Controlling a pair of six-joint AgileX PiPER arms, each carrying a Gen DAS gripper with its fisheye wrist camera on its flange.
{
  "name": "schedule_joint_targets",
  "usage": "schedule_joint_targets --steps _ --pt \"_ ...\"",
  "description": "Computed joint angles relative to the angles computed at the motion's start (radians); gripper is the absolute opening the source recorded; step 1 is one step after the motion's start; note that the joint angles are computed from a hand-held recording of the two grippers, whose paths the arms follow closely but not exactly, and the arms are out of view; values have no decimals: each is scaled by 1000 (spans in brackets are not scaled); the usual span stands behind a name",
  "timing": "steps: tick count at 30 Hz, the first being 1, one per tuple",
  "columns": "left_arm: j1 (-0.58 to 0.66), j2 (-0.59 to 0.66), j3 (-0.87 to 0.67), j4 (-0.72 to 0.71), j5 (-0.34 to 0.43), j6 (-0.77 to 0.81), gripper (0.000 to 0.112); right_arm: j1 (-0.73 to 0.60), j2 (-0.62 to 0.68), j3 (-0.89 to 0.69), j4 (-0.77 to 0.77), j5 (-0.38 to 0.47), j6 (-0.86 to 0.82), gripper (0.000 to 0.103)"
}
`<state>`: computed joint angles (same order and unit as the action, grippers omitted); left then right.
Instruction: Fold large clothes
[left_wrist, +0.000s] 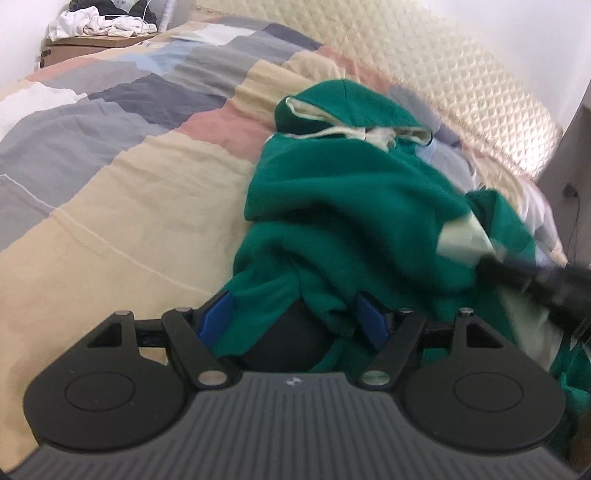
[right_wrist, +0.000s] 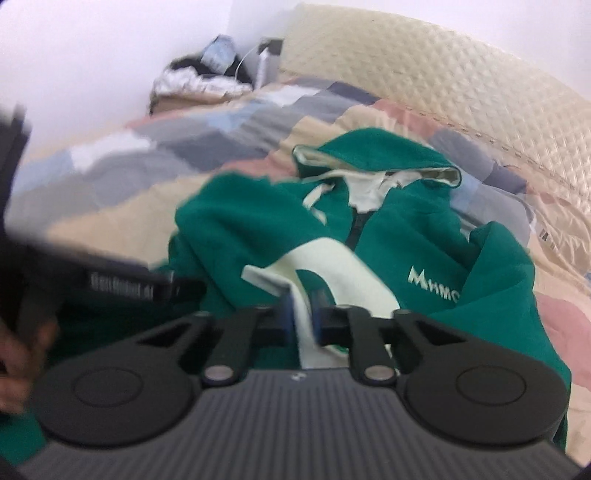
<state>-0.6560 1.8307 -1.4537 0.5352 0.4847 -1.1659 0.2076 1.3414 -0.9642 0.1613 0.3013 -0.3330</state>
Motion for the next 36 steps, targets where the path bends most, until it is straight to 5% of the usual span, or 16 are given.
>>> schedule_joint_targets --steps 4,11,15,18,23,27,30,36 --pt "32 -14 25 -92 -106 74 77 -90 34 -184 353 122 -263 8" --pt "63 37 -27 -79 -155 -29 76 -77 254 -677 334 405 -175 7" --pt "105 54 -51 -123 -147 -89 38 -1 344 -848 218 506 -63 7" --pt "155 2 19 -131 -186 -171 22 58 410 -961 125 566 20 7" --pt "286 -65 137 -540 -284 73 20 109 595 -1226 113 659 134 7" --pt "335 -27 146 -939 -259 410 20 148 813 -1508 61 760 251 7" --pt "352 -16 145 -1071 -249 539 20 156 898 -1542 14 746 300 7" --pt "335 20 84 -914 -228 420 20 109 974 -1491 21 670 364 10"
